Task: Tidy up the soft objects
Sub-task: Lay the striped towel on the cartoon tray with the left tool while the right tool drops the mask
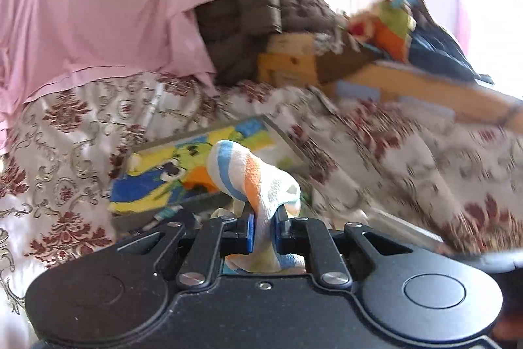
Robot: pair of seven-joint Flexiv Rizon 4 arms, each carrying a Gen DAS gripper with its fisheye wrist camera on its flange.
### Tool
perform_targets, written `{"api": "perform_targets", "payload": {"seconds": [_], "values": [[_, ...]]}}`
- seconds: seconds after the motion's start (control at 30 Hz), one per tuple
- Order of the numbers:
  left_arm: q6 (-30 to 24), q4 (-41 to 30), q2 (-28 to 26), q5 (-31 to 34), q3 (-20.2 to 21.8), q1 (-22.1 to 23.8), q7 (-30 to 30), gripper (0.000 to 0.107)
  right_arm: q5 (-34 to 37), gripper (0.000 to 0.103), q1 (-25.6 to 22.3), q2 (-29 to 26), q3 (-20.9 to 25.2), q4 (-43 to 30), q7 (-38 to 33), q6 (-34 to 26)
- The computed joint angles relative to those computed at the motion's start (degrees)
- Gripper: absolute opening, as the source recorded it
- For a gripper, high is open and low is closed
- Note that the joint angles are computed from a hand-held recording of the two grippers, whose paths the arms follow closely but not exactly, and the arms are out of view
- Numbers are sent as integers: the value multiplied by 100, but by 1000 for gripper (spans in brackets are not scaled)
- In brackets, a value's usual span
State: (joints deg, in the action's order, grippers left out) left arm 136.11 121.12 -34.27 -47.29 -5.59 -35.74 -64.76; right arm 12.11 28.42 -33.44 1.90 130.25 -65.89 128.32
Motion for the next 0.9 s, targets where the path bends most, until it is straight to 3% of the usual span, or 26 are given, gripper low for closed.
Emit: {"api": "perform_targets", "payload": {"seconds": [0.23, 0.4, 0.67, 0.9], "values": [[228, -330, -5, -209, 59, 116, 70, 12, -49, 9, -78, -201, 4, -330, -207, 669], [288, -834, -165, -531, 37, 267, 226, 12, -531, 9, -296, -623, -11, -1241, -354, 919], [195, -2305, -870, -1303, -109, 580, 912, 12, -1809, 9, -907, -1631, 165, -3031, 118, 388], [-126, -3825, -1805, -1621, -279, 817, 1657, 12, -2287, 10, -1098, -2364, 136, -4244, 697, -249]]}}
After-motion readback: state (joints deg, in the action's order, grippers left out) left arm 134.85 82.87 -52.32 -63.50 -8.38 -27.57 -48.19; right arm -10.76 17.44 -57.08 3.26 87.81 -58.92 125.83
